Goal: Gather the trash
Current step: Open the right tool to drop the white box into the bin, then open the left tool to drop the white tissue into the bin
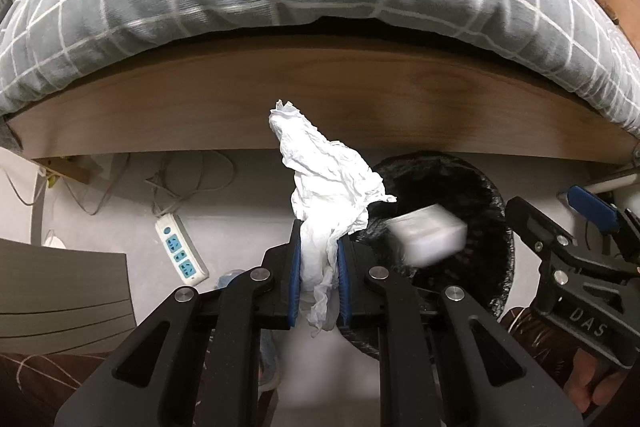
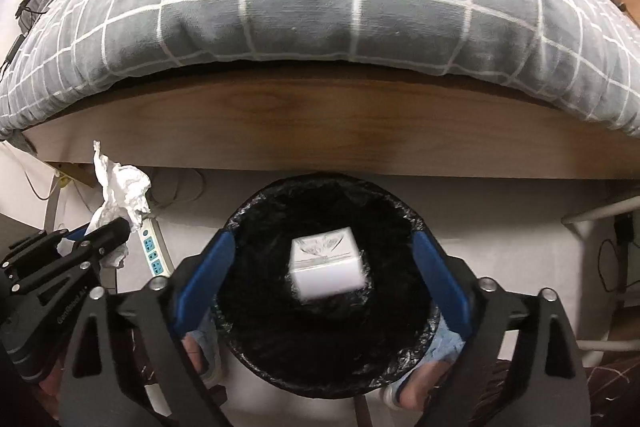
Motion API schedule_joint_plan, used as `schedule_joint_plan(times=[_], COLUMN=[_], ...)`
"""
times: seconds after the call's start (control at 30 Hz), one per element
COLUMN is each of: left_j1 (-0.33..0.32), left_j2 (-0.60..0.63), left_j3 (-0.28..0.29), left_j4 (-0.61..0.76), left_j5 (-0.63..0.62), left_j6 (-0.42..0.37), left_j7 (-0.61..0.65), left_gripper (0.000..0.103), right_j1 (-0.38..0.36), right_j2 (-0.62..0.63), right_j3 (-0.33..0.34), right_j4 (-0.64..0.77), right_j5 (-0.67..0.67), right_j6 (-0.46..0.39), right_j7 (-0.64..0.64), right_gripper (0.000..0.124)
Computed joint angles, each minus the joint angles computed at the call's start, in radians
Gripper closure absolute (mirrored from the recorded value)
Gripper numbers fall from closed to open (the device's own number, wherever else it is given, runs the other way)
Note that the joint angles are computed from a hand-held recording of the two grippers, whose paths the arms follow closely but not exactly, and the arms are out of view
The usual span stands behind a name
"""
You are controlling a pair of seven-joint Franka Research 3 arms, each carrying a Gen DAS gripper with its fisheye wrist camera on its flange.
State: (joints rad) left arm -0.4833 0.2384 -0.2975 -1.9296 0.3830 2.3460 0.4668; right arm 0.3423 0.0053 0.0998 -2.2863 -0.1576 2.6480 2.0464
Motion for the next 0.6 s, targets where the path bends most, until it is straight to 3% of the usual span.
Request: schedule_joint_plan(times=[0.1,0.6], left_j1=[-0.007,-0.106], left_j2=[0.023,0.197], left_j3=[-0.003,0.001], left_j4=[0.027,0.27], left_j5=[0.004,0.032], left_j6=[0.002,-0.053], left_j7=[0.015,0.076], left_gripper=[0.089,0.089], right_j1=[-0.011,-0.148], right_j2=[-0.026,-0.163], right_j3=[-0.007,-0.009], right_j4=[-0.021,-0.146], right_j5=[-0.045,-0.156], right_j6=[0.009,0.02], right_j7=[0.036,0.091], right_gripper=[0.028,0.028])
